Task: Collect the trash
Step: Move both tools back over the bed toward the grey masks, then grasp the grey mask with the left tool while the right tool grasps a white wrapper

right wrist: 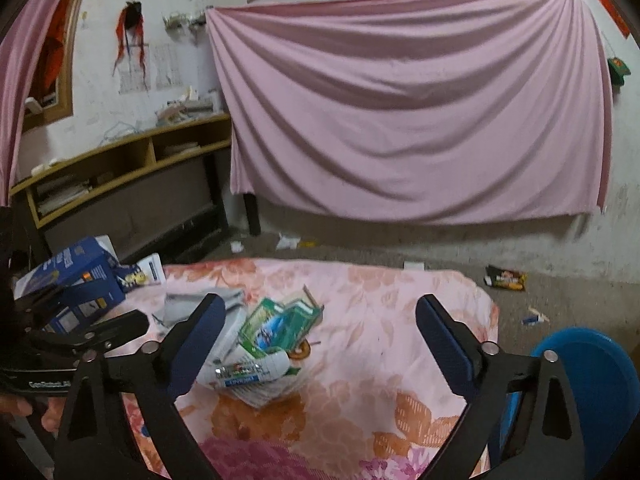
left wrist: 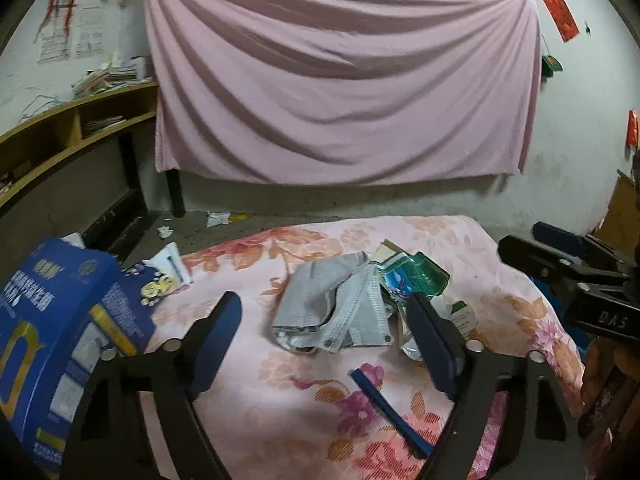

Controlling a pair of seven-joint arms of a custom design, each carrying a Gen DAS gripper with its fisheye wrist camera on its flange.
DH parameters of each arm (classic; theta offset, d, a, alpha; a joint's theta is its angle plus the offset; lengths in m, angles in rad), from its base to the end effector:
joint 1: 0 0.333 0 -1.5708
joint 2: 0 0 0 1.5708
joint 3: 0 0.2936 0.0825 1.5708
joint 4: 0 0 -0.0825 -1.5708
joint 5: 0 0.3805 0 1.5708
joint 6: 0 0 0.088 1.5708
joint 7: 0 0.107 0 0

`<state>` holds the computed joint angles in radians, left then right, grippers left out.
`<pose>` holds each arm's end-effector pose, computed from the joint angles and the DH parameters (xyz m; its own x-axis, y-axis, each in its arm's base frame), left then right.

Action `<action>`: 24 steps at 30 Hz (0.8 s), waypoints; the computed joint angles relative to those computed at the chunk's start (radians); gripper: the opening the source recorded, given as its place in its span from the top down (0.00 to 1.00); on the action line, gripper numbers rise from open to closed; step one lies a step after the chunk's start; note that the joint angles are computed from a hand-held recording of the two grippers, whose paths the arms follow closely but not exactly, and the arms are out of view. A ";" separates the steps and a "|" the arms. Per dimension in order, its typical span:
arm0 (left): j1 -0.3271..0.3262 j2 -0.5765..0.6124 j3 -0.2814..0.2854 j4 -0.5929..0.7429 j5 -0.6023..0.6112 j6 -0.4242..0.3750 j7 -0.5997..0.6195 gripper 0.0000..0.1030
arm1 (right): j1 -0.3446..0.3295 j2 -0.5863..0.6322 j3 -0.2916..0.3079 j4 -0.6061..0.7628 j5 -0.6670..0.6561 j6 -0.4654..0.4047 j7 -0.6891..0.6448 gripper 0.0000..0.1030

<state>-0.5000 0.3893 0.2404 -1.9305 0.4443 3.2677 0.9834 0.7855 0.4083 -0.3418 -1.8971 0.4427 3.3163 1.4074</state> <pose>0.6158 -0.2246 0.3791 -0.2325 -0.9708 0.0595 -0.5827 0.0900 -0.8077 0.6040 0.2666 0.4055 0.2612 -0.9633 -0.0622 -0.5082 -0.0825 -0.8573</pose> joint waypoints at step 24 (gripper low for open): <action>0.417 0.004 -0.439 0.008 -0.201 -0.148 0.180 1.00 | -0.514 0.085 0.550 0.206 -0.026 -0.429 -0.201 0.33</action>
<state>-0.0825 0.3930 -0.1983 -1.9222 0.2435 3.1201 1.1630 0.2713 0.4928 0.2078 -1.6915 0.4163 2.8869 1.2069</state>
